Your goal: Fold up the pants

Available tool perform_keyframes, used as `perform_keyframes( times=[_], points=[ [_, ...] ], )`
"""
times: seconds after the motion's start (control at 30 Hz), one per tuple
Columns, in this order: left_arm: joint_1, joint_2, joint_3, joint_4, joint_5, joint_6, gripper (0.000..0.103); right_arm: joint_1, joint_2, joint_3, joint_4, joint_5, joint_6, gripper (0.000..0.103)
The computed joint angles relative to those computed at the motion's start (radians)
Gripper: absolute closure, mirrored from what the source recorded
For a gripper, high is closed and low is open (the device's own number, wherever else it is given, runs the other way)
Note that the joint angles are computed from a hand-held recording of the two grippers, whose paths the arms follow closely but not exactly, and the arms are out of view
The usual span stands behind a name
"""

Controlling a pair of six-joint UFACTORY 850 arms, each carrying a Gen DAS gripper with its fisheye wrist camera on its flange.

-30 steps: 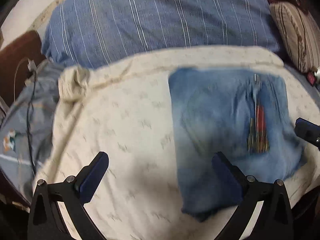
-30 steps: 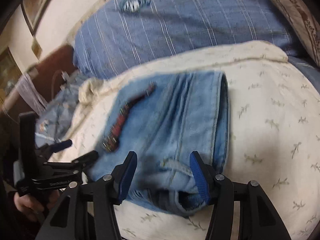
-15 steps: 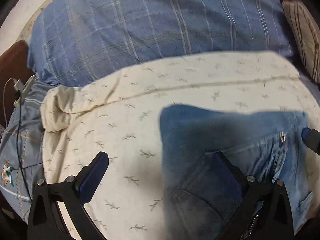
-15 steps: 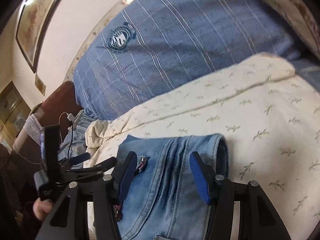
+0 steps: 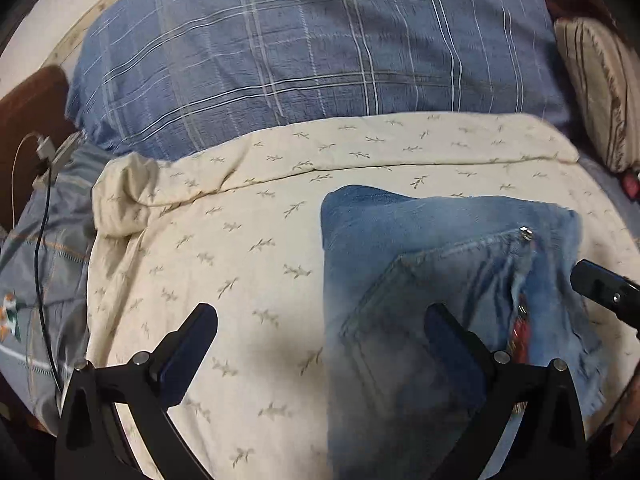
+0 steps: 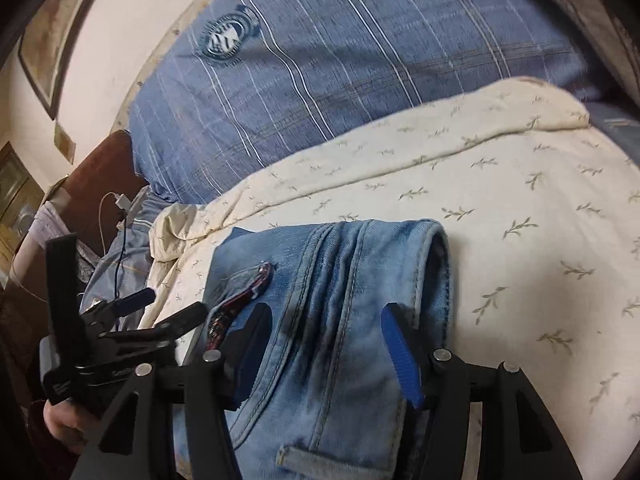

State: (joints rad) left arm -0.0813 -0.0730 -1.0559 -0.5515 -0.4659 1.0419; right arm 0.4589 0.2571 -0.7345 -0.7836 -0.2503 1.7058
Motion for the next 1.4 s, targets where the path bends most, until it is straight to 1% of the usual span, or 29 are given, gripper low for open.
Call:
perform_keyframes(
  times=[0.1,0.27,0.33,0.6,0.7,0.83,0.97,1.1,1.23,1.4],
  points=[
    [0.046,0.031,0.017,-0.073,-0.025,0.049,0.000,0.010,0.037,0.023,-0.033,-0.010,0.052,0.041],
    [0.101,0.097,0.053,-0.220,-0.027,0.192,0.000,0.050,0.096,0.053,-0.174,-0.075,0.177,0.041],
    [0.118,0.122,0.063,-0.271,-0.033,0.246,0.000,0.055,0.116,0.066,-0.199,-0.071,0.206,0.041],
    [0.146,0.186,0.085,-0.360,-0.078,0.352,0.000,0.092,0.146,0.082,-0.255,-0.096,0.272,0.040],
    [0.150,0.199,0.088,-0.374,-0.091,0.368,0.000,0.092,0.156,0.090,-0.258,-0.090,0.286,0.039],
    [0.147,0.200,0.091,-0.375,-0.098,0.367,0.000,0.085,0.176,0.108,-0.264,-0.056,0.318,0.036],
    [0.136,0.173,0.083,-0.337,-0.105,0.325,0.000,0.061,0.176,0.113,-0.177,-0.020,0.245,0.035],
    [0.127,0.104,0.051,-0.276,-0.156,0.238,0.000,0.037,0.165,0.112,-0.028,0.014,0.105,0.035],
    [0.126,0.004,0.003,-0.223,-0.215,0.148,0.000,0.011,0.154,0.113,0.140,0.036,-0.052,0.035],
    [0.136,-0.103,-0.072,-0.162,-0.290,0.021,0.000,-0.025,0.151,0.120,0.276,0.041,-0.167,0.035]
  ],
)
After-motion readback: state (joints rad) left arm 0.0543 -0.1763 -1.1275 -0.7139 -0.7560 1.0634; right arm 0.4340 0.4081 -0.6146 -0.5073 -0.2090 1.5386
